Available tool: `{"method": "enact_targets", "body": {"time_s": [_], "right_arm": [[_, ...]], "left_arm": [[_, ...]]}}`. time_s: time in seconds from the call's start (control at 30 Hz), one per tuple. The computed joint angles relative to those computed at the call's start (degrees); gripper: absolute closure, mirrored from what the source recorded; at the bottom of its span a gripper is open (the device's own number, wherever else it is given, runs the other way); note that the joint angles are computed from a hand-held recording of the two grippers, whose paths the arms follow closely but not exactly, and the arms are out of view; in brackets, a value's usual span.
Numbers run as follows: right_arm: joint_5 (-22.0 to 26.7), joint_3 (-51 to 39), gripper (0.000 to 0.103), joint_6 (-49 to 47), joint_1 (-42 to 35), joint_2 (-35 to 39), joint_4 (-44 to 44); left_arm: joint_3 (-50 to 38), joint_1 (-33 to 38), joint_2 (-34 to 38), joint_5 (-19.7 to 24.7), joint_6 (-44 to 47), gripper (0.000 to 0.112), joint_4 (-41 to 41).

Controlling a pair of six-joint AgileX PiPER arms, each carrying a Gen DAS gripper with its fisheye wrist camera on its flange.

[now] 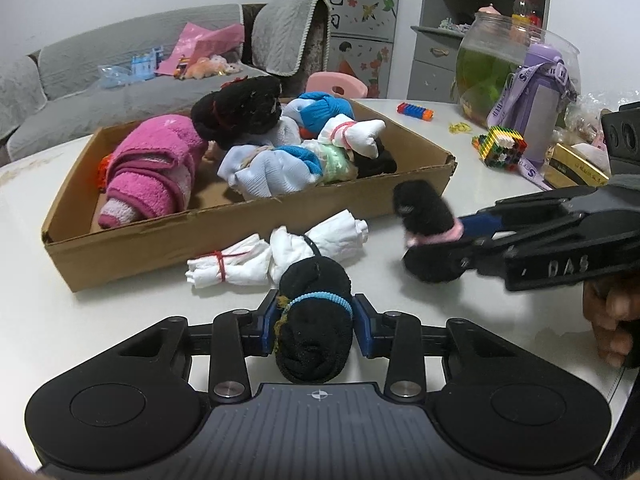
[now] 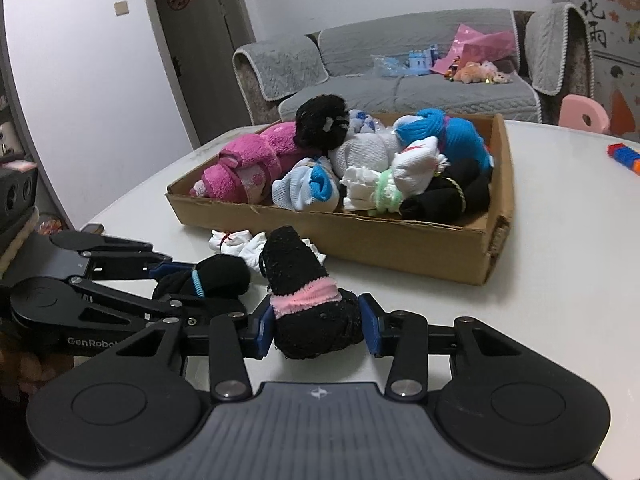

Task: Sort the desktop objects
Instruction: 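Grasp the black blue-banded sock with the left tool while the right tool grasps the black pink-banded sock, then lift both held black socks and carry them toward the box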

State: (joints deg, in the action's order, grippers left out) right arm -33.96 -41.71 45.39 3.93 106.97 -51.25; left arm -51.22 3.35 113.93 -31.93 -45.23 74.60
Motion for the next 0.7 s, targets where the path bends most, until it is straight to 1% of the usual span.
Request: {"method": "enact_targets", "body": {"time_s": [0.17, 0.33, 0.43, 0.57, 0.7], "right_arm": [[-2.0, 0.4, 0.063, 3.2, -2.7, -0.1, -2.8], [-3.3, 0.7, 0.063, 4.4, -3.8, -0.1, -4.3], [-3.4, 1.0, 0.063, 4.5, -4.2, -0.2, -4.6], [-4.4, 2.1, 0.063, 4.4, -5.2, -0.6, -4.7], [-5.1, 3.5, 0.063, 4.5, -7.0, -1.4, -5.2]], "left_arm": [[1.7, 0.9, -1.5, 1.3, 1.9, 0.069, -2.0], [4.0, 3.3, -4.3, 0.8, 4.1, 0.069, -3.8], [4.7, 4.6, -5.9, 0.6, 3.7, 0.069, -3.1], [6.5, 6.3, -8.1, 0.7, 6.7, 0.069, -4.8], [7.7, 10.7, -9.2, -0.6, 6.7, 0.068, -2.1]]}}
